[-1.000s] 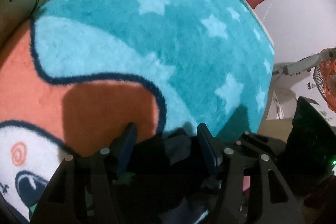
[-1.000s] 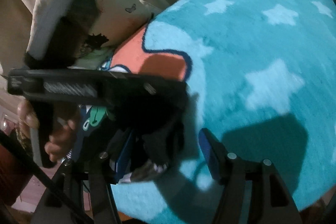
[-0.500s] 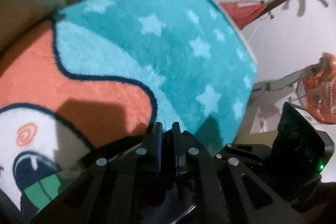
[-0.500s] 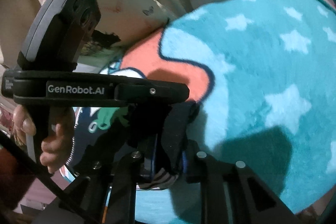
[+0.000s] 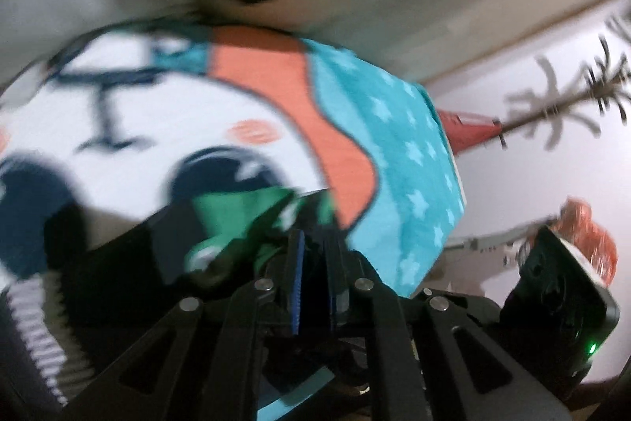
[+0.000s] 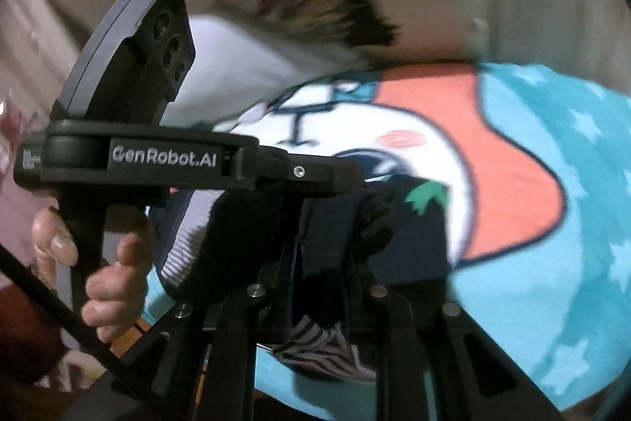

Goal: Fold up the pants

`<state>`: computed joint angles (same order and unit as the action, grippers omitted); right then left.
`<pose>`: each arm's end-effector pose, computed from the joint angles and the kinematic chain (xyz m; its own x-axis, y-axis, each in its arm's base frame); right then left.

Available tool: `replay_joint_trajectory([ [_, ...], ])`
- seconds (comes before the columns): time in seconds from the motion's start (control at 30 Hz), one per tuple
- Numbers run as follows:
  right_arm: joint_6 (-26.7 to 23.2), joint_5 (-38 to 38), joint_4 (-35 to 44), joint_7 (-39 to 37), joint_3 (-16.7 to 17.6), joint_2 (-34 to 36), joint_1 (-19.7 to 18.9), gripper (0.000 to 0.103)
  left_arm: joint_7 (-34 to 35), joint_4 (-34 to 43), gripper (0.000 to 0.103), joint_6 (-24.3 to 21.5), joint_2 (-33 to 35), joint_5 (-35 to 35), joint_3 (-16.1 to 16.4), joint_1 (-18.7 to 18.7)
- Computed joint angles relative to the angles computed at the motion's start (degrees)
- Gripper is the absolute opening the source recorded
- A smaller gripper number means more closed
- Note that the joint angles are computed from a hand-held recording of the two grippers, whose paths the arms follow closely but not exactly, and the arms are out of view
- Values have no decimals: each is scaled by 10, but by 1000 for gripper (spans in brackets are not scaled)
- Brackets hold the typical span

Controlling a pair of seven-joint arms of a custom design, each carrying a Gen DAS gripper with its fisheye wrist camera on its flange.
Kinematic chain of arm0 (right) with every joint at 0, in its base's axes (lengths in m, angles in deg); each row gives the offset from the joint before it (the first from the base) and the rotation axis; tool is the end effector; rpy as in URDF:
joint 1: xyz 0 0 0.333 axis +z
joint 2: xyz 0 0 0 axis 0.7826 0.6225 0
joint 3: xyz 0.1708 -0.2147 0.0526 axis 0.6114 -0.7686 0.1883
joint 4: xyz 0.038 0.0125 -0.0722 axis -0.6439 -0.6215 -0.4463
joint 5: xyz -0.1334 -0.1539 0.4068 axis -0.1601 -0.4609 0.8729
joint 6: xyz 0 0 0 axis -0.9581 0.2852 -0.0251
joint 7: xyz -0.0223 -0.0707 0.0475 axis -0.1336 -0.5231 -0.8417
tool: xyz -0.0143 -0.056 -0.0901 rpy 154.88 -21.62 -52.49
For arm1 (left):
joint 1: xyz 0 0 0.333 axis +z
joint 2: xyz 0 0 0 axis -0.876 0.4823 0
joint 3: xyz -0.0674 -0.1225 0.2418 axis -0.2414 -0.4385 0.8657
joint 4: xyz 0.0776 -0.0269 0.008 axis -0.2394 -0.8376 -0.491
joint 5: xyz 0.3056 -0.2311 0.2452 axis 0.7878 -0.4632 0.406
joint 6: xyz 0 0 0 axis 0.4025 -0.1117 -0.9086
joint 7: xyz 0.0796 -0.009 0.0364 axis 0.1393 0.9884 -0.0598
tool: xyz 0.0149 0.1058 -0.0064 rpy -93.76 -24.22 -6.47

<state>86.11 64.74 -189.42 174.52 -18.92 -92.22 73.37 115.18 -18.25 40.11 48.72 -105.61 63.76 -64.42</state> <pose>0.5175 0.3018 0.5042 0.0007 -0.9421 -0.3353 -0.8524 0.1748 -0.4928 0.6723 -0.2537 0.4572 -0.4649 -0.5978 0.6530 -0.8802 0.3913 -0.2684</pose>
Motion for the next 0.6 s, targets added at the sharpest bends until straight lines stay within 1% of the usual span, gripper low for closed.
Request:
replay_joint_trajectory([
  [0.03,-6,-10,17,0,5,18,1,20,-9,-16,10,8,-10,-1,6,6],
  [0.07,-13,-20,35,-1,9,36,2,24,-13,-24,10,9,-15,-2,12,12],
  [0.13,-31,-51,71,15,18,74,7,29,-8,-53,10,16,-39,-18,21,28],
  [0.17,-37,-55,85,15,18,88,11,36,-4,-65,10,18,-50,-27,25,34],
  [0.2,-37,-50,99,9,18,103,17,41,-1,-79,13,23,-64,-37,30,41],
  [0.23,-34,-36,109,-3,17,114,22,43,2,-95,22,32,-80,-45,37,47],
  [0.3,-34,-22,131,-20,18,131,32,51,0,-120,32,54,-106,-52,51,54],
  [0.37,-40,-17,148,-39,20,140,41,52,0,-133,32,67,-118,-52,62,58],
  [0.47,-47,-14,145,-43,18,118,48,53,1,-151,34,83,-137,-47,77,65],
  [0.53,-44,-49,112,17,15,76,41,57,3,-153,35,83,-142,-44,83,69],
  [0.57,-45,-73,92,59,14,54,32,61,5,-157,35,83,-145,-44,85,70],
  [0.6,-49,-97,70,106,14,31,19,61,7,-159,35,82,-144,-46,85,70],
])
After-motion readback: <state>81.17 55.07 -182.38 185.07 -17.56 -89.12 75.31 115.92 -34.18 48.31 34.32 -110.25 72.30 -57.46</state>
